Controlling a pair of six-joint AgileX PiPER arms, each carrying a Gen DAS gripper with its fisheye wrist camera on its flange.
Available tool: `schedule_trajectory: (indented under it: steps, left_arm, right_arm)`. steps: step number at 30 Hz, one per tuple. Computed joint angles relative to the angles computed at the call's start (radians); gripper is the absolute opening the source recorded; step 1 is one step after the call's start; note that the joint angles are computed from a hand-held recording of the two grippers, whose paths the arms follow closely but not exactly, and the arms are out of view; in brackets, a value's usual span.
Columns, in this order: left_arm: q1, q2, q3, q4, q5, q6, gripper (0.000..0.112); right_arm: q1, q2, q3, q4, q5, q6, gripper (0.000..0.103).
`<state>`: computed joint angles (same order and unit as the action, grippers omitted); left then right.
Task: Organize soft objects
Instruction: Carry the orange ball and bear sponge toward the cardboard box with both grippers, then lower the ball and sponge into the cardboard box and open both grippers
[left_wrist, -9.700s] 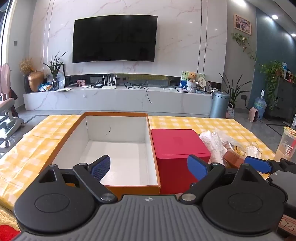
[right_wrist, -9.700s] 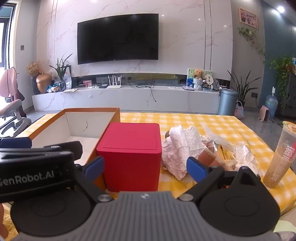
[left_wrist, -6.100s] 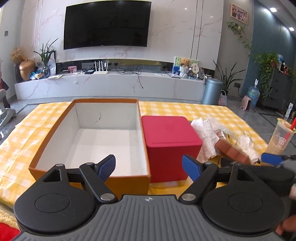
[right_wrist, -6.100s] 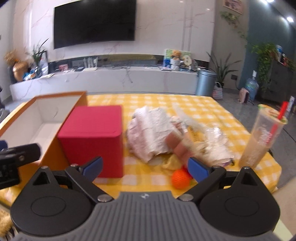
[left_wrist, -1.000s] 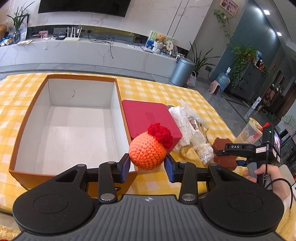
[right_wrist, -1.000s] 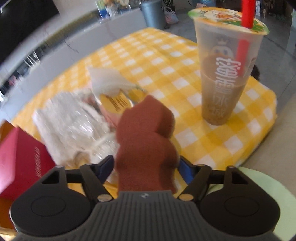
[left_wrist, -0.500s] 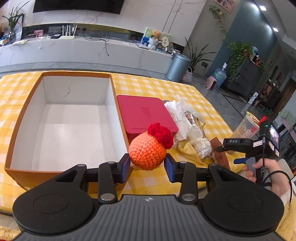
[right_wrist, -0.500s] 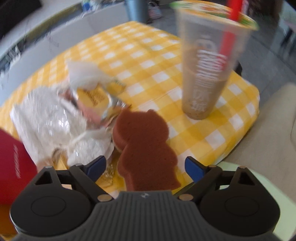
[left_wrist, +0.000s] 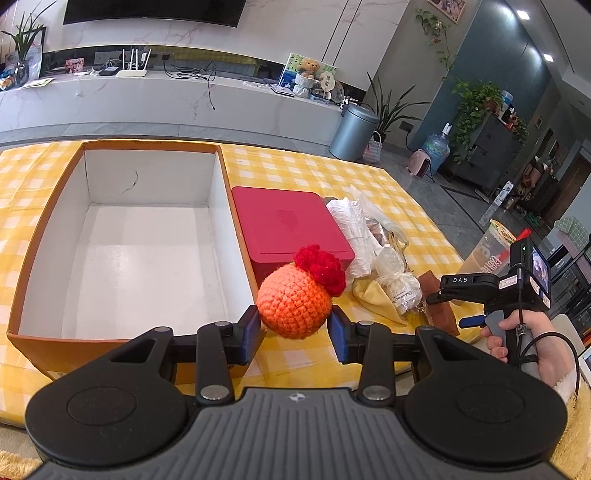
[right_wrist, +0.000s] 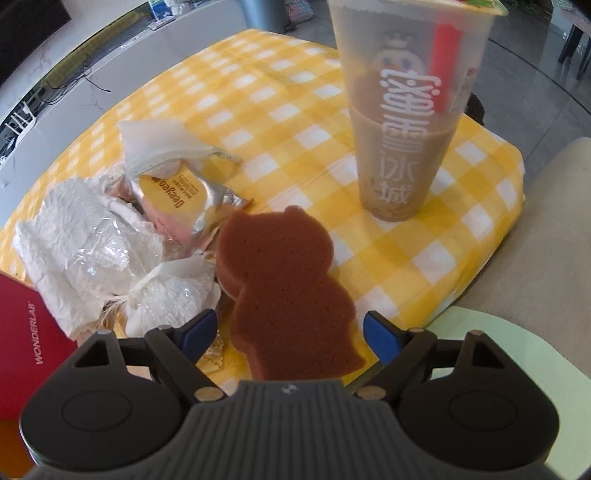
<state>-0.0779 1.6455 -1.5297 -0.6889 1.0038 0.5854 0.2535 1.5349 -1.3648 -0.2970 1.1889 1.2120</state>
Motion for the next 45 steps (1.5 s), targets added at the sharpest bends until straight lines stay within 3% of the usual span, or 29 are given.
schedule_trajectory:
  steps: [3, 8, 19, 25, 29, 36, 40, 43, 45]
  left_arm:
    - [0.0, 0.005, -0.006, 0.003, 0.01, -0.008, 0.045]
    - [-0.008, 0.004, -0.009, 0.01, 0.011, -0.012, 0.045]
    - [0.041, -0.03, 0.0, -0.028, 0.019, 0.001, 0.045]
    - [0.069, -0.029, -0.014, -0.037, 0.025, -0.02, 0.045]
    - [0.097, -0.026, -0.02, -0.061, 0.033, -0.011, 0.045]
    - [0.138, -0.016, -0.036, -0.069, 0.025, -0.028, 0.045]
    - [0.173, -0.006, -0.042, -0.09, 0.037, -0.021, 0.045]
    - [0.192, -0.002, -0.046, -0.095, 0.03, -0.023, 0.045]
    - [0.204, 0.006, -0.043, -0.105, -0.001, -0.031, 0.045]
  right_arm:
    - [-0.027, -0.021, 0.034, 0.032, -0.037, 0.003, 0.07]
    - [-0.003, -0.065, 0.076, -0.023, -0.074, 0.07, 0.066]
    - [0.194, -0.263, 0.156, -0.271, -0.118, 0.334, 0.065]
    - [0.29, -0.398, 0.228, -0.451, -0.297, 0.514, 0.065]
    - [0.29, -0.426, 0.252, -0.469, -0.414, 0.535, 0.065]
    - [0.179, -0.458, 0.343, -0.322, -0.78, 0.472, 0.065]
    - [0.143, -0.442, 0.349, -0.226, -0.869, 0.404, 0.065]
    - [0.112, -0.438, 0.365, -0.04, -0.97, 0.258, 0.065]
    - [0.145, -0.411, 0.327, -0.044, -0.98, 0.244, 0.065]
